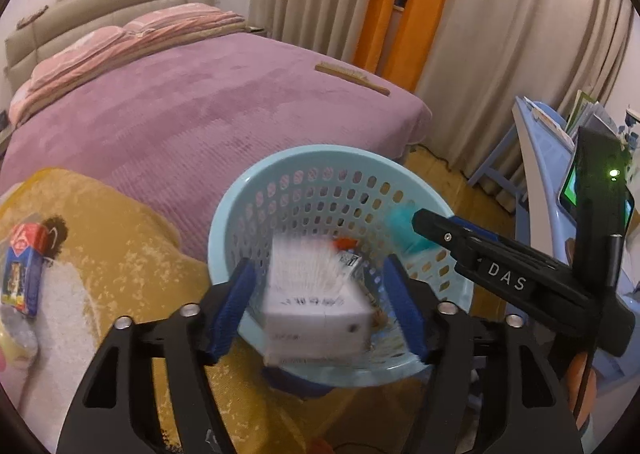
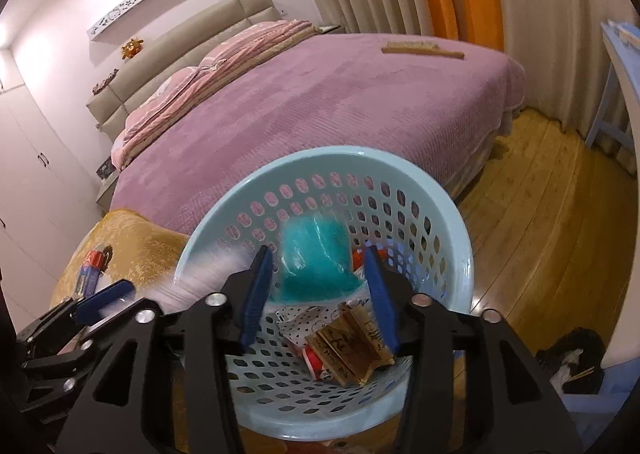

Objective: Collect trash
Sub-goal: 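Carry the carton and teal bag over the blue basket and open both tools, then lower the left tool onto the pink bottle and close it around the bottle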

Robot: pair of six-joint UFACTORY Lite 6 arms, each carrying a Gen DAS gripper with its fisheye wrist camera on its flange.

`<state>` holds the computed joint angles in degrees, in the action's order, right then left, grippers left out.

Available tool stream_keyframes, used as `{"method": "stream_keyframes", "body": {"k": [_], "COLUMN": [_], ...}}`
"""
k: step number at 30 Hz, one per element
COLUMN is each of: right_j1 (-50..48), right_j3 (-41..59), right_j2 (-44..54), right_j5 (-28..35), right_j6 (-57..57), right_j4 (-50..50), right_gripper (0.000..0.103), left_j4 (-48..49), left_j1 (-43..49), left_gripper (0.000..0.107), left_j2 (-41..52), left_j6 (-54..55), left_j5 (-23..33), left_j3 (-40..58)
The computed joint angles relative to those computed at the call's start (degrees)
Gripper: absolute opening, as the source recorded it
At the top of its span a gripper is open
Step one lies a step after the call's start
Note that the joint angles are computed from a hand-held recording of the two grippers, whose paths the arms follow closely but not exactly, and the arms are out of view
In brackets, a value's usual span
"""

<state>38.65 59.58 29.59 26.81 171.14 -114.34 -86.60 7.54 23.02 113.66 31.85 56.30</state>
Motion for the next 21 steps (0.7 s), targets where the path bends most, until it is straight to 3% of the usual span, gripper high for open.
{"method": "stream_keyframes", "body": {"k": [9,21], "right_j1": [1.41,10.85], "right_j3": [-2.92,6.22], "right_j2": [-2.27,-2.46], "right_j5": [0.81,3.19], "right_j6": [2.96,-16.06], "right_j4": [-1.53,14.85], "right_gripper": [0.051,0.051], "left_j4": [1.98,9.98], "left_j1": [5.59,22.30], "left_gripper": [0.068,0.068], "left_j2": [-6.76,-15.26], "left_j6": [1.10,-1.52], "left_j5": [4.63,17.00], "left_j3": [-5.63,-8.40]}}
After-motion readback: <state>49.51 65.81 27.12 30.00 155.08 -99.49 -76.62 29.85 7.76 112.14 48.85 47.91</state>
